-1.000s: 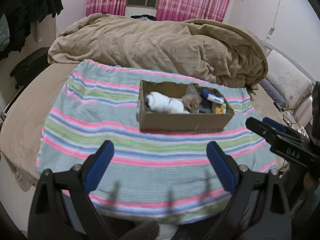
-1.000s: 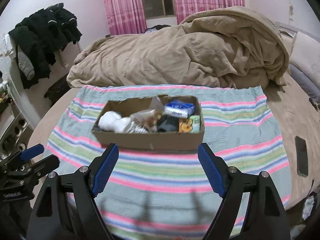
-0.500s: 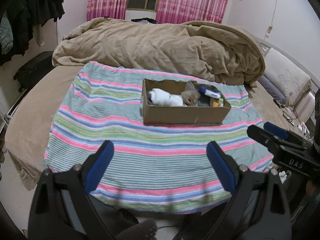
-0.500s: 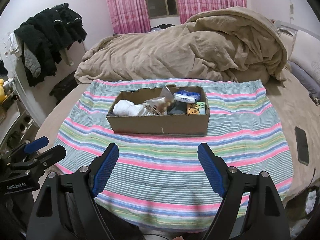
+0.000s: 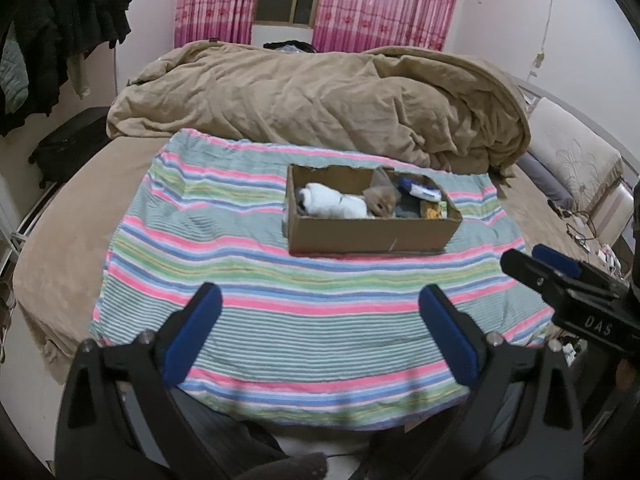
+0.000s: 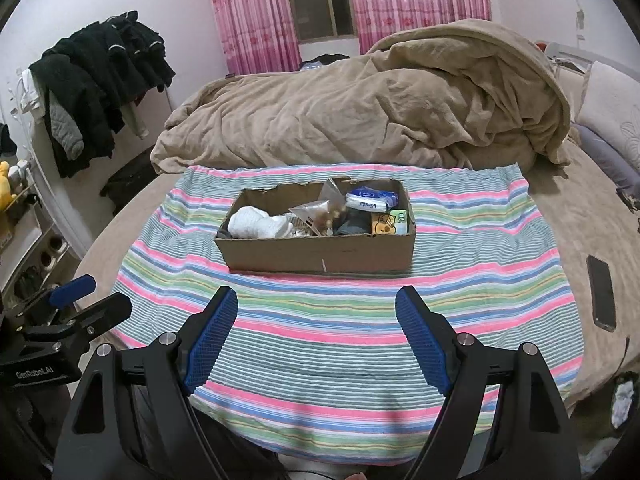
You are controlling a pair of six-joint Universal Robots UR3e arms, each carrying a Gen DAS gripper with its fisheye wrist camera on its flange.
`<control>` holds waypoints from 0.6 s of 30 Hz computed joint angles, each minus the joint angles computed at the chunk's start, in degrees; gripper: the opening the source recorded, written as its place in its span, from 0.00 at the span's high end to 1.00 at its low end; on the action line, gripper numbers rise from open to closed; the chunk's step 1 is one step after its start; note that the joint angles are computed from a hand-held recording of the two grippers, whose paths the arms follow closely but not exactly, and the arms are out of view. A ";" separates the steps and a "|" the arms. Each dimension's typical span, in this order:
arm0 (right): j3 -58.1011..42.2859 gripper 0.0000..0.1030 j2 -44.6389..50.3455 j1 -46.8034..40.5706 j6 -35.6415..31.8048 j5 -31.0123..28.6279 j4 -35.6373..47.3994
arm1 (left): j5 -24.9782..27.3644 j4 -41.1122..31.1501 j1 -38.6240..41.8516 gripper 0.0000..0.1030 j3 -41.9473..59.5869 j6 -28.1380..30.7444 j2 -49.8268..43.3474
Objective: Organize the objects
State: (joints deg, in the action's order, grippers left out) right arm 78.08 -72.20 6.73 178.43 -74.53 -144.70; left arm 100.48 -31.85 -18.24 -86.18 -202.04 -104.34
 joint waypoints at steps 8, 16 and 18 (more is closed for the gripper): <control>-0.42 0.18 0.24 0.00 -0.06 0.05 0.23 | 0.14 0.08 0.38 0.01 0.29 0.81 -0.28; -0.58 0.18 0.43 0.00 -0.02 0.01 0.14 | -0.25 2.88 0.73 0.01 -0.94 1.49 0.21; -0.67 0.18 0.46 -0.01 0.02 0.03 0.28 | -0.55 2.52 0.88 0.01 -0.69 1.60 0.07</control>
State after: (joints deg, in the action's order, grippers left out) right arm 77.41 -71.74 6.72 178.44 -74.49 -144.42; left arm 99.93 -29.33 -17.37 -86.87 -200.44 -104.26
